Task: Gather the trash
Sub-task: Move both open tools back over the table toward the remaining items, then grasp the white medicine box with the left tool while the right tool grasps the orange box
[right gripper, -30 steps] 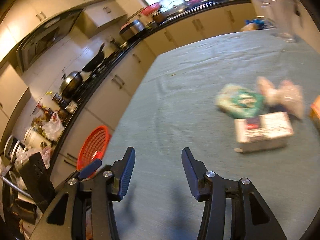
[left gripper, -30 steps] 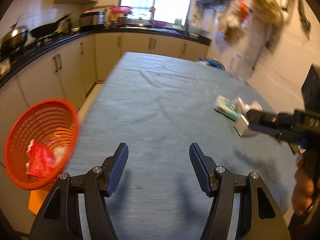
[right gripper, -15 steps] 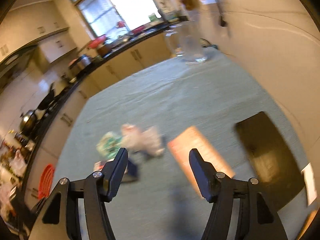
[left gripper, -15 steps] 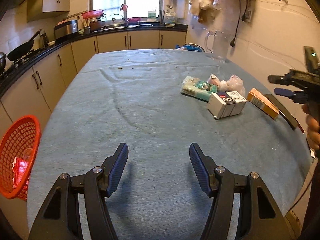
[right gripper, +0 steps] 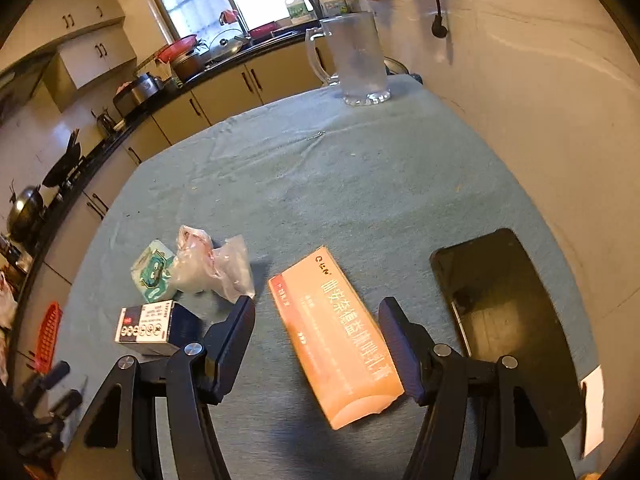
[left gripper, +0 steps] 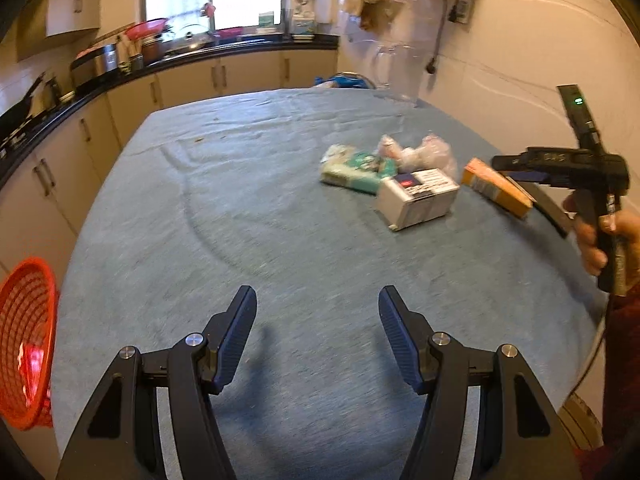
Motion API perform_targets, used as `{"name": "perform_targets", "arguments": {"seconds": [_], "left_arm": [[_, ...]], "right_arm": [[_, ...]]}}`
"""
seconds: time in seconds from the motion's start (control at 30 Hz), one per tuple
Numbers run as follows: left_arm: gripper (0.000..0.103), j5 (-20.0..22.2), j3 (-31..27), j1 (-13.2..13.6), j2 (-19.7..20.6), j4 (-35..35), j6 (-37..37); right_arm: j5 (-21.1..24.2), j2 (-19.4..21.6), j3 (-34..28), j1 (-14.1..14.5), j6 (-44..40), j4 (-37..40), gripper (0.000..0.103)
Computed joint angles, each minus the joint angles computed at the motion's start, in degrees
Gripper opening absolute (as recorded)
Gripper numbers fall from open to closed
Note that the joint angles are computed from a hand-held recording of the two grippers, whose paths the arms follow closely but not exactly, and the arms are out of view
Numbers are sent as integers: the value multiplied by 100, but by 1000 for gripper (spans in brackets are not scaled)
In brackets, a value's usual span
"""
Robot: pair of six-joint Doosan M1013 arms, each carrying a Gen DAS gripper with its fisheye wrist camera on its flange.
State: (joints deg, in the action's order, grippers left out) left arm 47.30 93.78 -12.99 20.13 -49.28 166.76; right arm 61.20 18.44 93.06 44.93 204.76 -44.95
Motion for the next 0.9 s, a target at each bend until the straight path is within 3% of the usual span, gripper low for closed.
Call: {"name": "perform_targets", "arguments": {"seconds": [0.3,0.43,0.5,0.53,0.57,0.63,0.7,0.8,0.87,0.9], "left_arm": [[62,395,-463,-343,166,81,494],[62,743,-798,-519,381,312,514],[63,908,-929,-573,469,364,520],[68,1108,-1038,-608,540,436,512],[73,1150,-1066,-636,564,467,530],[74,1170,-1101,-713,597,534,644],[75,1038,-1084,-777,593,592,663],[75,988,-1121,-880,630,780,682],[75,940,-1110,-938,638,892,684],[75,976,-1110,-953,644,920,699]], "right_arm": [[202,137,-119,-31,-737,386,69],[382,203,-176,1,-918,452,59],[265,146,-95,52,-770,384,56],[179,108,-46,81,-657,345,47],[73,68,6,108,-527,293,31],[-36,19,56,159,-303,242,22],[-293,-57,164,168,-85,187,21],[-204,-12,123,187,-206,234,22],[-118,13,65,182,-295,278,26],[-109,17,43,168,-331,331,34]]}}
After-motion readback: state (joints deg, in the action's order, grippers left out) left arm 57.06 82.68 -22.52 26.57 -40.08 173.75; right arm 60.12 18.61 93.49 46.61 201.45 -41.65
